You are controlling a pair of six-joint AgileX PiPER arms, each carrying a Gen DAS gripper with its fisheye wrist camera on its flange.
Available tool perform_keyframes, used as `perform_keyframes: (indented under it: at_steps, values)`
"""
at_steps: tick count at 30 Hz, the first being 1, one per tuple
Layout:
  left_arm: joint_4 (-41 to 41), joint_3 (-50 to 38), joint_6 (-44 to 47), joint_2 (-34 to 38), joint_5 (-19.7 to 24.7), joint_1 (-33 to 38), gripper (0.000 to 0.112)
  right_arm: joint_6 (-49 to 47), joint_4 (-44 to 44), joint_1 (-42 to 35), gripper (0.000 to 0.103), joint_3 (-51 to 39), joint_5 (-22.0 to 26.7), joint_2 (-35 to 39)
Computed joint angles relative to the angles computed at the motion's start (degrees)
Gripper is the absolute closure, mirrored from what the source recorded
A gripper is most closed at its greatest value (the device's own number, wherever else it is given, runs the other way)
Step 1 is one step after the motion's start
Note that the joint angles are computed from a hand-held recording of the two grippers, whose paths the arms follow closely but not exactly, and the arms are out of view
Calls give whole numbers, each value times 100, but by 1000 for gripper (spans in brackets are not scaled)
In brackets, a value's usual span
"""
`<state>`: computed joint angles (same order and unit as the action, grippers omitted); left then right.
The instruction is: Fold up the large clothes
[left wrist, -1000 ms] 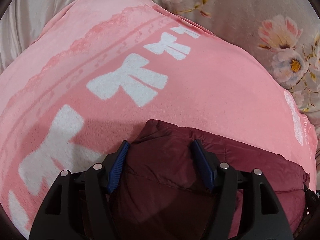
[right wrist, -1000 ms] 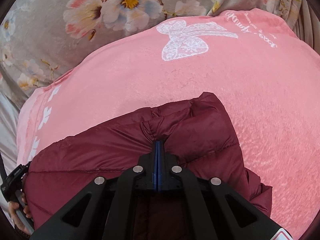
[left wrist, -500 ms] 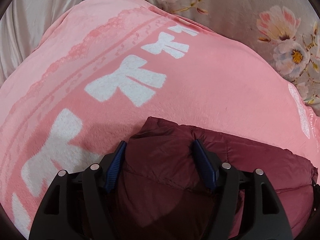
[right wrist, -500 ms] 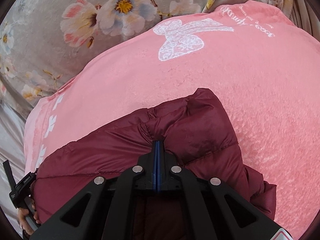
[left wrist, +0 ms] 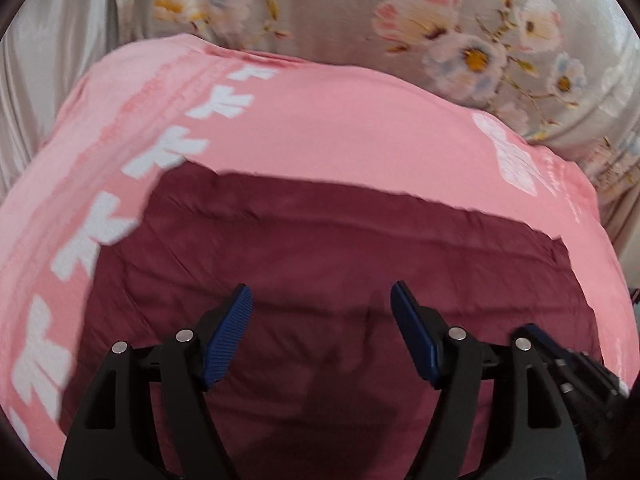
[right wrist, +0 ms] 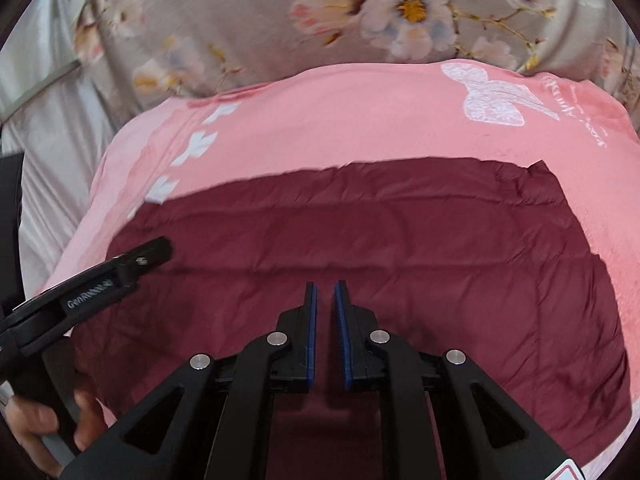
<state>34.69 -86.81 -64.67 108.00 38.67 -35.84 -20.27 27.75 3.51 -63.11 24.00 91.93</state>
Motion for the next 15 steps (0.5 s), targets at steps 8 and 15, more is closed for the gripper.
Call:
perform_keyframes:
  at_steps: [8, 15]
  values:
    - [839, -70, -782, 513, 355, -506, 41, 1516, -1705, 540, 91, 638, -870, -23]
    - [1237, -182, -1057, 745, 593, -651, 39, 3158, -3406, 766, 90, 773, -1091, 17]
